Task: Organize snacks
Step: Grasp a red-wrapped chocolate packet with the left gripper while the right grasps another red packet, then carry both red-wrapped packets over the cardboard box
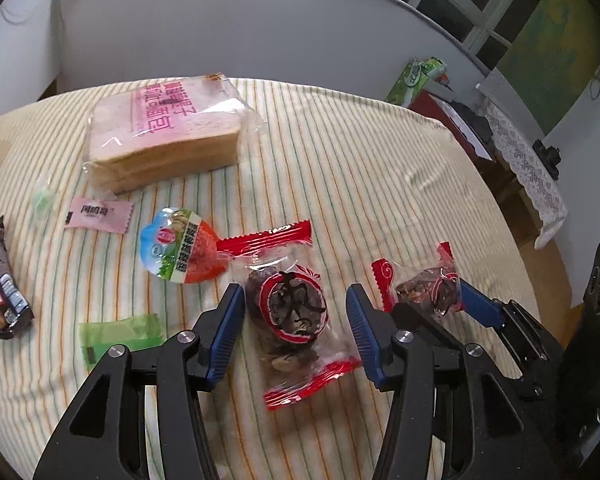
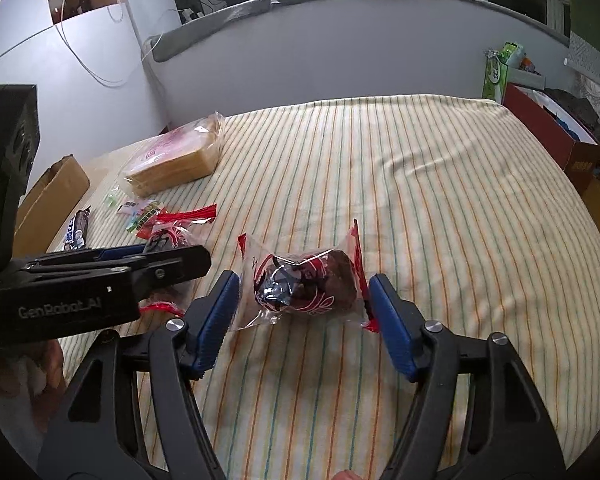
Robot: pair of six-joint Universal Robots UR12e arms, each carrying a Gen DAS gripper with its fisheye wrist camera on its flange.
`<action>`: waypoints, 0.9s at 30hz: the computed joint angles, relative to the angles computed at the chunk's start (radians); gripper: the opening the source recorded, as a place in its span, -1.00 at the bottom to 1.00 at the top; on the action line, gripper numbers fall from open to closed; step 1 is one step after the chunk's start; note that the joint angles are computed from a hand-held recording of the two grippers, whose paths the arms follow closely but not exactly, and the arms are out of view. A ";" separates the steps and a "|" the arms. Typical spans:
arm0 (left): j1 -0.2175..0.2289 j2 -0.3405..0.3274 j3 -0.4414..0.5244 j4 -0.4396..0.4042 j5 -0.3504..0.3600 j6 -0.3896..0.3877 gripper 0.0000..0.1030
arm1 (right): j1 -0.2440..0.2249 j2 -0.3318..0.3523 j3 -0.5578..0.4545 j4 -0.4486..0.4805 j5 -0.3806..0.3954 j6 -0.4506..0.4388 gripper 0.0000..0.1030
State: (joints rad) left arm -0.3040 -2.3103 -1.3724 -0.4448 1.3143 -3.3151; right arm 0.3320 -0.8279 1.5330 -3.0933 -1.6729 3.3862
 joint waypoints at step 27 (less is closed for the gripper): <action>0.004 0.073 -0.129 0.165 0.022 0.113 -0.35 | 0.016 -0.036 0.072 -0.082 -0.031 0.048 0.25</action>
